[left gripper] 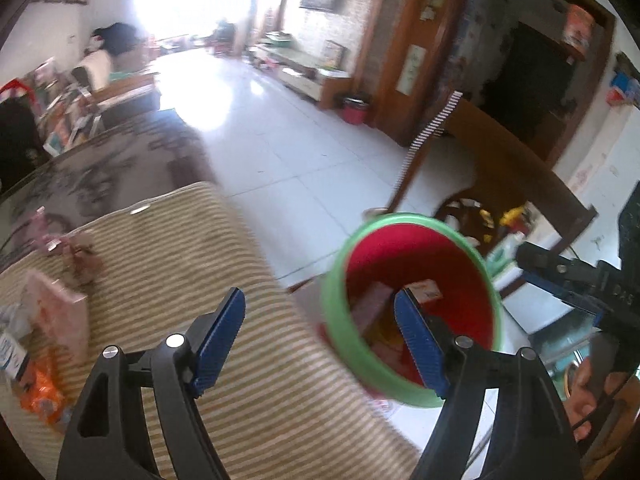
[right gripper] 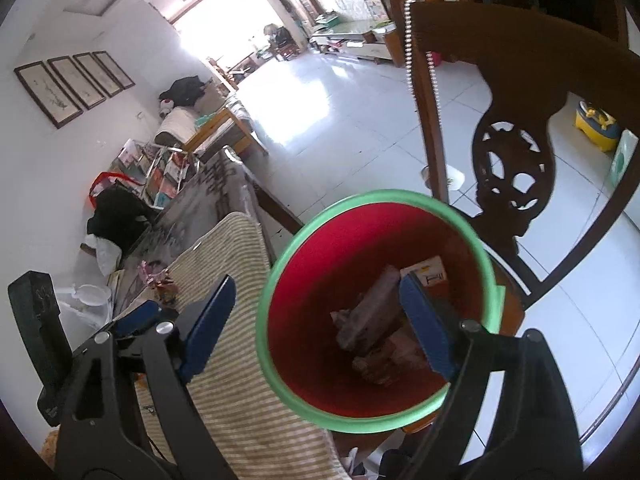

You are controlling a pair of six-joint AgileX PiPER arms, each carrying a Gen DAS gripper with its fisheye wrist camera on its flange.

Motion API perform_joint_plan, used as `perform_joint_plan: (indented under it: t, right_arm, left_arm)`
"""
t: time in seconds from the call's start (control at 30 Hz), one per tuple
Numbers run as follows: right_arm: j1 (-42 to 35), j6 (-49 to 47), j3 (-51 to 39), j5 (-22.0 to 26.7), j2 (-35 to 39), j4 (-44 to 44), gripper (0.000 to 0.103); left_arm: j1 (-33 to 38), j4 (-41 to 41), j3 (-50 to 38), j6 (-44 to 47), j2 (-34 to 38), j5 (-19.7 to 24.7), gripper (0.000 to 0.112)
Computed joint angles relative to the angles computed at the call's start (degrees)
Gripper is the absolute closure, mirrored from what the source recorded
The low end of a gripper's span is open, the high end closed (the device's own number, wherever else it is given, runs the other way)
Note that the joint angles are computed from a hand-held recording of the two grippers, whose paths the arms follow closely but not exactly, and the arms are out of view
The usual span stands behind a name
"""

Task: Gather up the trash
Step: 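Open left gripper to drop toothpaste box while right gripper releases tea carton, then move both grippers back over the table toward the remaining trash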

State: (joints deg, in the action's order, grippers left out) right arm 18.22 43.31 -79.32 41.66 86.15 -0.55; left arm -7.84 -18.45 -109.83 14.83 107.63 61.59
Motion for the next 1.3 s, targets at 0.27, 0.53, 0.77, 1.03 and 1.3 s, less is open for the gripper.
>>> perform_joint_plan:
  t: [0.27, 0.53, 0.77, 1.03, 1.3]
  right_arm:
    - [2.06, -3.23, -3.37, -0.74, 4.21, 4.55, 0.02]
    - [4.46, -6.78, -7.43, -0.08, 8.31, 8.12, 0.02]
    - [6.29, -7.8, -11.33, 1.56, 11.03, 8.52, 0.019]
    - [10.6, -7.7, -20.13, 4.78, 17.86, 8.45, 0.018]
    - [16.41, -5.29, -35.6, 11.66, 27.8, 6.19, 0.018]
  left_arm:
    - [6.19, 4.68, 5.13, -2.91, -2.75, -1.67, 0.038]
    - [11.38, 6.43, 7.63, -4.46, -4.05, -2.85, 0.038]
    - [18.55, 6.43, 8.49, -7.35, -4.88, -4.92, 0.038]
    - [28.84, 6.94, 9.47, -9.59, -4.09, -5.53, 0.038]
    - [41.46, 3.97, 3.49, -9.24, 1.63, -3.56, 0.038]
